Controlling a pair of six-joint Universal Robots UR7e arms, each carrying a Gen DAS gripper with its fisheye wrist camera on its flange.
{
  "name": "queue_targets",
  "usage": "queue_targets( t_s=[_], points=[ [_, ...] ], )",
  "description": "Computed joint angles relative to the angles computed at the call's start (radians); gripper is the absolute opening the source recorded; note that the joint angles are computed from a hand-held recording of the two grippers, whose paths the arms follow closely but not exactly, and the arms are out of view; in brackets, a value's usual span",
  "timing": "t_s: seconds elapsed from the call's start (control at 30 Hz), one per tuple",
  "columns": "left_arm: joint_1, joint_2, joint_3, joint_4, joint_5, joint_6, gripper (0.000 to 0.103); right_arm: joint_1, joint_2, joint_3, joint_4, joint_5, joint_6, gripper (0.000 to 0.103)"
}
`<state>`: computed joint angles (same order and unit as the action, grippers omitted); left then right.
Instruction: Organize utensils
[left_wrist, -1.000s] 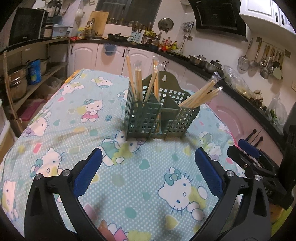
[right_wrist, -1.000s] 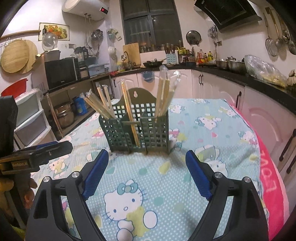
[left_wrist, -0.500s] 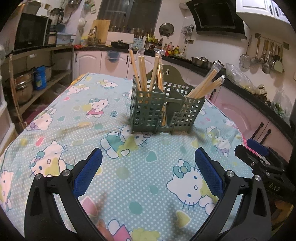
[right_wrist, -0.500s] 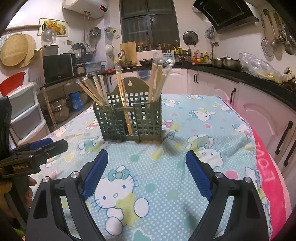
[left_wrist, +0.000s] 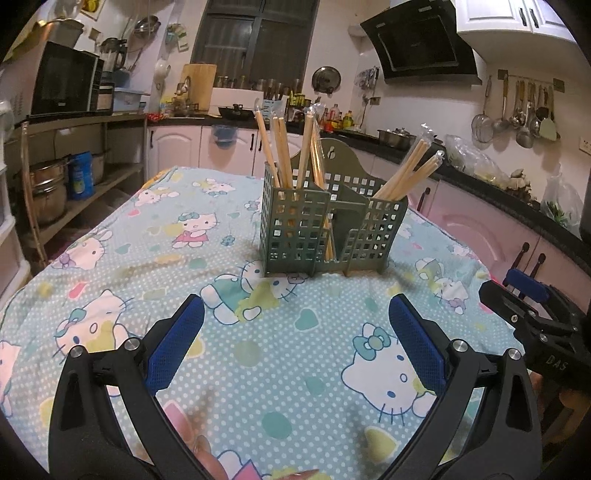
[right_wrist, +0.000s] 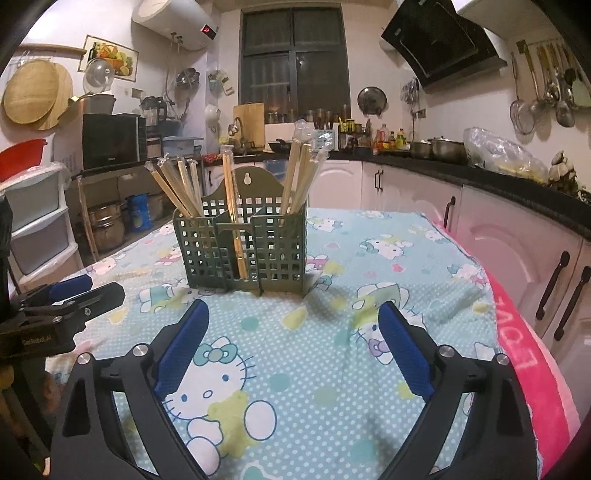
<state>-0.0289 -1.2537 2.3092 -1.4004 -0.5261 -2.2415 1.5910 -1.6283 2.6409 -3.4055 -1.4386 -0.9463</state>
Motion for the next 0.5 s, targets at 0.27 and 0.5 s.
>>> queue_targets(
  t_s=[0.27, 0.5],
  points=[
    [-0.006, 0.015, -0.012, 0.046, -0.001, -0.035, 0.092, -0.009, 0.013, 0.007, -0.032, 0.009, 0.008, 0.093],
    [-0.004, 0.013, -0.013, 0.051, -0.013, -0.046, 0.092, -0.010, 0.016, 0.006, -0.037, 0.005, 0.020, 0.094]
  ],
)
